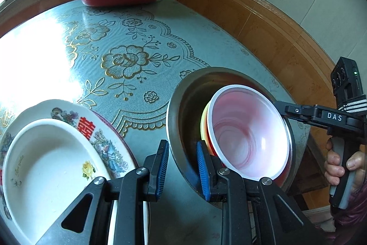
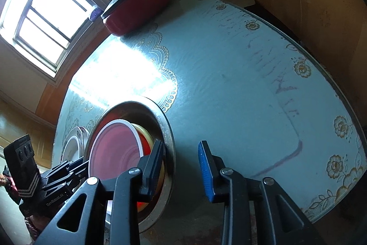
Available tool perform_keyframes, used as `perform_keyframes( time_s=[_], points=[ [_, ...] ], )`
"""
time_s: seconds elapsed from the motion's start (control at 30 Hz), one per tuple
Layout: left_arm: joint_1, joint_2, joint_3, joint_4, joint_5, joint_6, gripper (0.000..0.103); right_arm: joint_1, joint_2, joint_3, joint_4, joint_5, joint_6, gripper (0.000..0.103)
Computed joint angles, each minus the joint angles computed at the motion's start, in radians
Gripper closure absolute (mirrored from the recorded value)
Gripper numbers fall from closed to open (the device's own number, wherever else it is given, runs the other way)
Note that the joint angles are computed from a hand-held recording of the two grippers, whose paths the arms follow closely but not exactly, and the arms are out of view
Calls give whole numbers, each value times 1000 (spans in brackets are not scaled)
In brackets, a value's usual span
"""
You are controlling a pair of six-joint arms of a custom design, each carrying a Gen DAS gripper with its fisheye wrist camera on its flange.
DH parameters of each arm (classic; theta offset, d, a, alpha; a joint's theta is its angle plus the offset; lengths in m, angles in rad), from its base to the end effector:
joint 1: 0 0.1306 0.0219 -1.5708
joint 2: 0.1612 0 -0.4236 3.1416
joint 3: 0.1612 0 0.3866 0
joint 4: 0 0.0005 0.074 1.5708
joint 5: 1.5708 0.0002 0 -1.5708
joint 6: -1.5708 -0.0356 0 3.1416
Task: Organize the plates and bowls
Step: 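Close the left tool on the steel basin rim, then lift the steel basin with the left tool and carry it toward the plate stack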
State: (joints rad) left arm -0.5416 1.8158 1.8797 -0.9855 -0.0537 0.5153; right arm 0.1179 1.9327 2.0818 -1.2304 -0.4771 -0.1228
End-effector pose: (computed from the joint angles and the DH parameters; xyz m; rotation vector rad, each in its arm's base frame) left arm 0.5501 -0.3293 0.4570 0.0104 2.5300 -0.3706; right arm 0.6588 0.0940 0.4617 -0.1531 2.6269 0.7128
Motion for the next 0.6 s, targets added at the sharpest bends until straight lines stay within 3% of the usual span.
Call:
perform_keyframes(
  time_s=[0.23, 0.3, 0.47, 0.6],
  points=[
    [-3, 37, 45, -28, 33, -48, 80, -21, -66, -96, 70, -5, -28, 72],
    [-2, 44, 53, -29, 40, -43, 79, -16, -75, -107, 84, -1, -22, 80],
    [7, 28, 34, -24, 64, -10, 62, -7, -79, -116, 92, -7, -11, 88],
    [12, -6, -3, -6, 52, 14, 63, 9, -74, -108, 78, 29, 16, 88]
  ],
)
